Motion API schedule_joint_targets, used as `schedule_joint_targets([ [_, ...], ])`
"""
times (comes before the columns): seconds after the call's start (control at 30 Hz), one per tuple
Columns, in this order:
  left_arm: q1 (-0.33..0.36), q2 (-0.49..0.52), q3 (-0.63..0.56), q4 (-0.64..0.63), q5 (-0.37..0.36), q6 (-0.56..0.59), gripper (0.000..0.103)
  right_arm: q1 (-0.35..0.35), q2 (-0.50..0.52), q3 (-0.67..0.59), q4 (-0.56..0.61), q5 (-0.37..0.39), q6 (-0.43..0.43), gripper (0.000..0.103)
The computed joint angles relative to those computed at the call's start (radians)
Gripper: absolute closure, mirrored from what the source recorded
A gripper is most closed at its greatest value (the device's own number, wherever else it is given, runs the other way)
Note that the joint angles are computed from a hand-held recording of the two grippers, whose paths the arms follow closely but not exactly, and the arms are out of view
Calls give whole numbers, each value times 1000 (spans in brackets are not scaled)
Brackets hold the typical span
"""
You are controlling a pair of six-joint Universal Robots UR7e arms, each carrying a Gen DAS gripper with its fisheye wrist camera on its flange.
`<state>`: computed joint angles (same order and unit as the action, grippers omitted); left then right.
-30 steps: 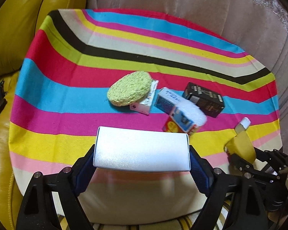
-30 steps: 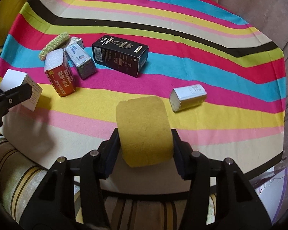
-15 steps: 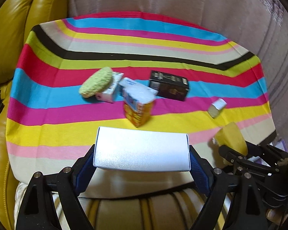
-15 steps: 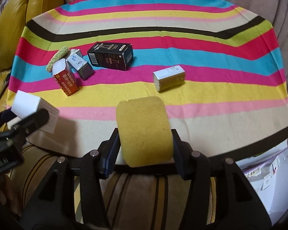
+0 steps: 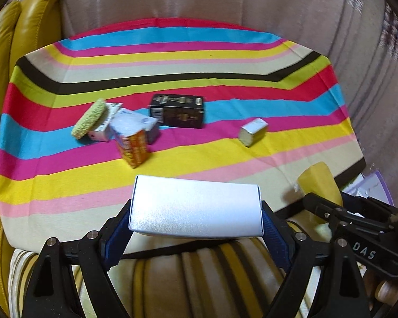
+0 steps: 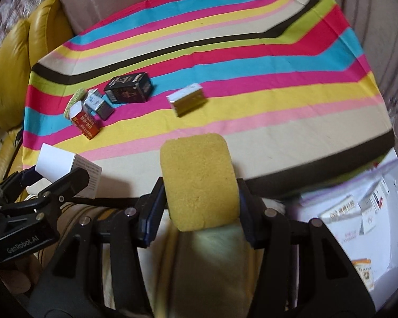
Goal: Organize objects
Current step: 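Carry white box and yellow sponge into the purple-rimmed box, open both tools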
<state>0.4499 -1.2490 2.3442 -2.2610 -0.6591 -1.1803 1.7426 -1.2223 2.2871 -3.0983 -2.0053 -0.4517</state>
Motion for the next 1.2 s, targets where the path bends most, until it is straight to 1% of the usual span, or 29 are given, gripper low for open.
schedule_joint_targets([
  [0.17,-15,54,-15,-74,-27,55,15,-43,-72,26,20,-2,5,48],
  [0.4,-34,149,-55,-208,-79,170,15,-107,-161,52,39,-36,-8,48],
  [0.67,-49,249,-105,-350,-150,307,15,-186,-240,58,18,-68,-31,48],
  [0.77,-47,284,-126,-407,-182,355,15,-205,-256,52,6,-80,-37,48],
  [0.87,-43,323,-151,-471,-229,399,15,-226,-278,49,-7,-91,-44,48],
  [1.1,-42,399,-198,-560,-307,486,15,-268,-324,48,-31,-115,-56,48],
  [1.2,-35,426,-217,-596,-357,527,13,-279,-340,43,-34,-123,-55,48],
])
